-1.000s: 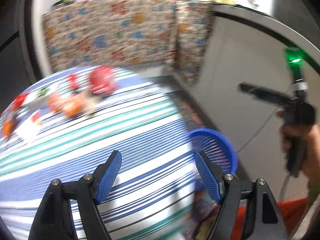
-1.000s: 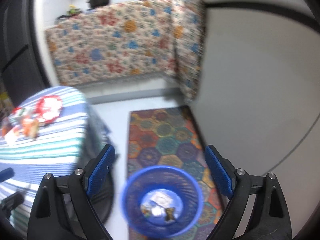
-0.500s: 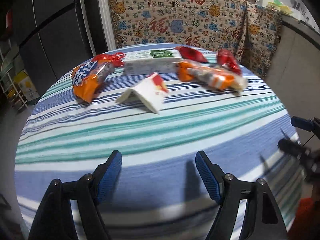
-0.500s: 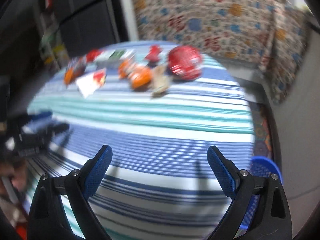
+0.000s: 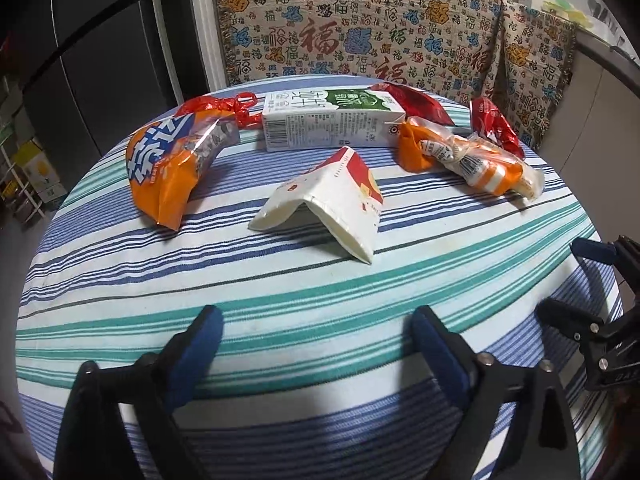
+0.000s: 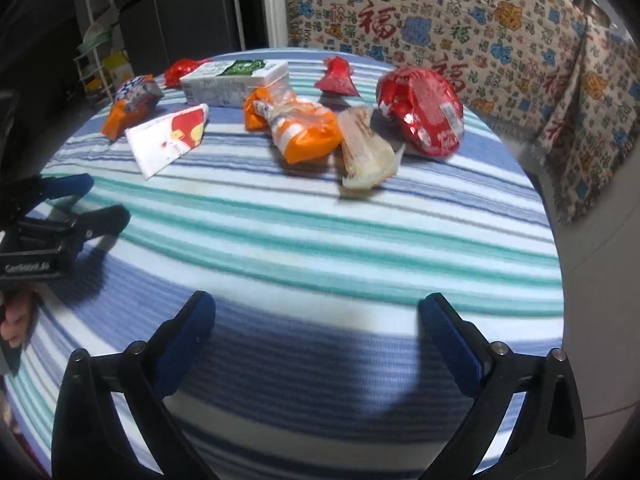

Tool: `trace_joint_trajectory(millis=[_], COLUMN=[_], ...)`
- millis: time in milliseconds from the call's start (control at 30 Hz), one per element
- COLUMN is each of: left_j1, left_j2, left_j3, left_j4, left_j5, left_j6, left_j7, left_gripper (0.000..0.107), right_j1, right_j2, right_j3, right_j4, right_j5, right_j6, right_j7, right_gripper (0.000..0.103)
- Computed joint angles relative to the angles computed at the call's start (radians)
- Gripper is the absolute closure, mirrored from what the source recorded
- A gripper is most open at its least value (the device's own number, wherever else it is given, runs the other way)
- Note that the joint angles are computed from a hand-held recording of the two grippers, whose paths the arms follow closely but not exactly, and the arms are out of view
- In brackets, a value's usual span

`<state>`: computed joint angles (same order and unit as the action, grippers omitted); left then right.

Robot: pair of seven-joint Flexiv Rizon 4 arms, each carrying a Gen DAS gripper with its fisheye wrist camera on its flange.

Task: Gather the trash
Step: 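Grasp the beige wrapper with the right tool while the left tool grasps the white-red paper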

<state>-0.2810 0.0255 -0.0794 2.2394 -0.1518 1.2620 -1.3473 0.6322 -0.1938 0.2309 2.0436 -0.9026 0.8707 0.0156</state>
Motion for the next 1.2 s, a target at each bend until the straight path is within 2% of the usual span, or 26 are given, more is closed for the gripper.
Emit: trace_joint_trajectory(millis=[367, 433, 533, 567, 700, 867, 967, 1033, 1067, 1100, 1133, 1167, 1200], left_j1=[0.0, -0.006, -0.03, -0.032, -0.02, 0.002, 0.018, 0.027, 0.025, 0.019, 0.003, 0.009, 0.012], left_j2=[-0.007, -0.006, -0.003, -0.006, -0.048, -0.14, -0.156, -0.143, -0.14, -0.14, -0.141, -0.136, -0.127], left_j3=[0.0, 0.002, 0.001, -0.001, -0.012, -0.019, -0.039, -0.068, -0.074, -0.065, -0.046, -0.06, -0.072], left_j4=[-0.01, -0.008, 0.002, -0.006, -0.067, -0.159, -0.159, -0.125, -0.116, -0.116, -0.11, -0.096, -0.082], left_j5=[-0.017, -0.094, -0.299, -0.319, -0.3, -0.144, -0.178, -0.276, -0.303, -0.279, -0.235, -0.256, -0.306], left_j6=[-0.015, -0.029, 0.012, 0.018, 0.005, -0.009, 0.0, 0.033, 0.042, 0.044, 0.077, 0.098, 0.104], left_j7=[0.031, 0.111, 0.268, 0.284, 0.293, 0.271, 0.329, 0.424, 0.455, 0.446, 0.42, 0.443, 0.477], left_gripper=[0.004, 0.004, 0.004, 0.004, 0.004, 0.004, 0.006, 0.013, 0.033, 0.05, 0.054, 0.061, 0.066], right_j1=[-0.031, -0.033, -0.033, -0.032, -0.032, -0.043, -0.068, -0.085, -0.096, -0.107, -0.113, -0.118, -0.124], right_j2=[-0.015, -0.012, -0.013, -0.013, -0.014, -0.004, 0.02, 0.038, 0.047, 0.056, 0.057, 0.056, 0.052], right_j3=[-0.024, -0.025, -0.024, -0.024, -0.024, -0.03, -0.032, -0.038, -0.043, -0.049, -0.049, -0.05, -0.055], right_j4=[-0.014, -0.011, -0.011, -0.013, -0.013, 0.004, 0.034, 0.055, 0.065, 0.07, 0.066, 0.061, 0.054], right_j5=[0.004, 0.005, 0.004, 0.004, 0.004, -0.01, -0.009, -0.02, -0.035, -0.052, -0.062, -0.075, -0.102], right_j6=[0.047, 0.048, 0.047, 0.046, 0.046, 0.078, 0.129, 0.163, 0.176, 0.18, 0.173, 0.169, 0.176], right_j7=[-0.058, -0.062, -0.061, -0.061, -0.06, -0.04, -0.025, 0.004, 0.024, 0.037, 0.035, 0.033, 0.032], right_gripper=[0.0, 0.0, 0.0, 0.0, 0.0, 0.001, 0.005, 0.01, 0.012, 0.013, 0.02, 0.026, 0.028])
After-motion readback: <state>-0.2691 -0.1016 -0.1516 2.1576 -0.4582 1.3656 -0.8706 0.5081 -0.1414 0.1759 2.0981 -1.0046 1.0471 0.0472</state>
